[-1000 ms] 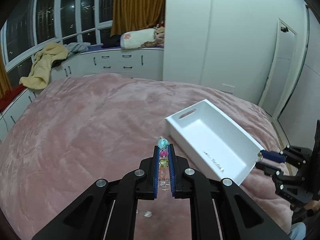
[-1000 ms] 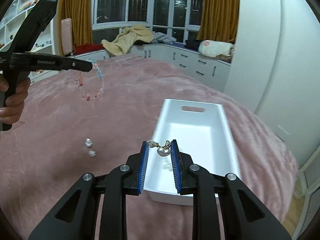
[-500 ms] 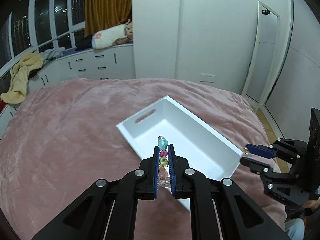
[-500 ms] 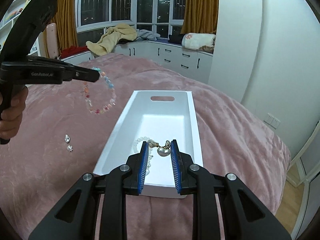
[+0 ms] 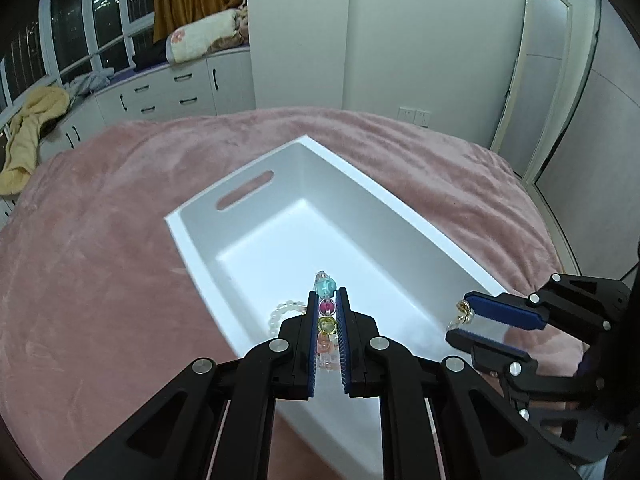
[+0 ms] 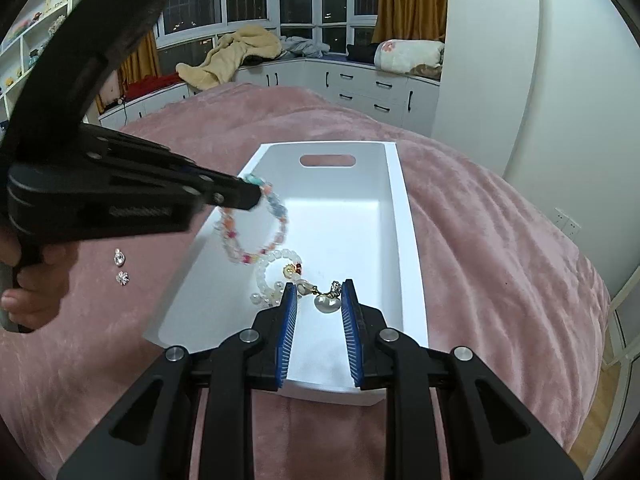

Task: Organize jewelry
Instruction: 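Carry the bracelet and gold earring with both tools over the white box, then open both tools to drop the bracelet and earring into the box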

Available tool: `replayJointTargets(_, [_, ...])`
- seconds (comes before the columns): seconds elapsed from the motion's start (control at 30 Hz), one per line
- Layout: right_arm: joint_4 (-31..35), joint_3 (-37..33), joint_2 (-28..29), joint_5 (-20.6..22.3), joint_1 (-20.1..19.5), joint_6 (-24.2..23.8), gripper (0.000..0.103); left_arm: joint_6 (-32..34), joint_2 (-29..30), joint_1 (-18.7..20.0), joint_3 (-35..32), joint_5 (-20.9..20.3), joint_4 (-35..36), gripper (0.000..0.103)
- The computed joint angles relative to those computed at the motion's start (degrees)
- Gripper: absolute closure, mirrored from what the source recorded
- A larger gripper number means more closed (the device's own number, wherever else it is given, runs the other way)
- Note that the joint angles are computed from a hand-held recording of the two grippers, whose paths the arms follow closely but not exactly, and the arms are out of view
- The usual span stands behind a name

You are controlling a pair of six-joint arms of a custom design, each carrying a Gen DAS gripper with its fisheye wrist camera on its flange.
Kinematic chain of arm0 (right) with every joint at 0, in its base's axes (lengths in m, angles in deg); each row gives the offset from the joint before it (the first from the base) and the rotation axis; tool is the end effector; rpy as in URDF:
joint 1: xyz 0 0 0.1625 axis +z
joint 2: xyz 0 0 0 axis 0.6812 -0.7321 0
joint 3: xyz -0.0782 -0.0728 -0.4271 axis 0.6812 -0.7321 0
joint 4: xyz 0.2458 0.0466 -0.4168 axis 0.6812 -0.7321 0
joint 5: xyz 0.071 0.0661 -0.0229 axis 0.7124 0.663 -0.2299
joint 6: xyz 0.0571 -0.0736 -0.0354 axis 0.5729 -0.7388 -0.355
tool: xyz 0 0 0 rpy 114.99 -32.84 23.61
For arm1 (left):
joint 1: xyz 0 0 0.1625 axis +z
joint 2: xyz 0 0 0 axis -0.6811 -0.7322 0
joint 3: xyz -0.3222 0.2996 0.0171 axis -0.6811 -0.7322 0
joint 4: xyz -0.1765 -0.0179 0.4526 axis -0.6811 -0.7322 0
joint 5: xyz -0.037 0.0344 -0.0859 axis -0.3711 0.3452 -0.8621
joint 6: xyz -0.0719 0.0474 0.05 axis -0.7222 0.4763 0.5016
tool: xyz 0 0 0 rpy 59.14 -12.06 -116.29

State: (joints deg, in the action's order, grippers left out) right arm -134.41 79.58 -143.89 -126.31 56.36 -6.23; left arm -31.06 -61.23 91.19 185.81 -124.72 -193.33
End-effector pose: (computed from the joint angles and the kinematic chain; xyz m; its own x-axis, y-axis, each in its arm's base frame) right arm 0.2008 -0.5597 0.1702 -0.5718 -0.6221 0.5349 -0.8023 0.5601 -0.2062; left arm -0.2536 -0.5941 0.1521 -0.7126 0.2013 -0.6720 0.5175 0.7976 -0.3098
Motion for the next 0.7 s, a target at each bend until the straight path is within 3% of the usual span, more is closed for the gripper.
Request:
replayJointTargets(0.43, [2.8,-1.0,1.6,-0.1,-1.3,-1.6,0.080,-2.2,5.5,2.8,-3.0,-1.2,1.8,0.089])
replayJointTargets(0.53, [2.9,-1.3,1.9,-0.3,-1.4,-1.2,0.079,-2.8,5.5,2.9,-3.0,-1.2,2.1,0.079])
replayJointTargets(0.6, [2.5,-1.4,2.1,-0.3,-1.4,-0.9,0.071,-2.9,5.4,2.8,-3.0,-1.2,2.2,0.074])
replayJointTargets(0.63, [1.8,-1.1,1.9,0.5,-1.5,-1.0,0.060,-3.1,5.2,2.7,-3.0,-1.3,2.3,0.072])
replayJointTargets(0.67, [1.2,-1.0,1.8,1.0,-1.6,-1.1,0.046,-3.3,4.8,2.5,-2.8,-1.2,2.3,0.062])
replayJointTargets(0.7, [0.8,-0.5,1.5,1.9,-1.7,-1.1,0.040,-3.2,4.5,2.2,-2.5,-0.8,1.7,0.051])
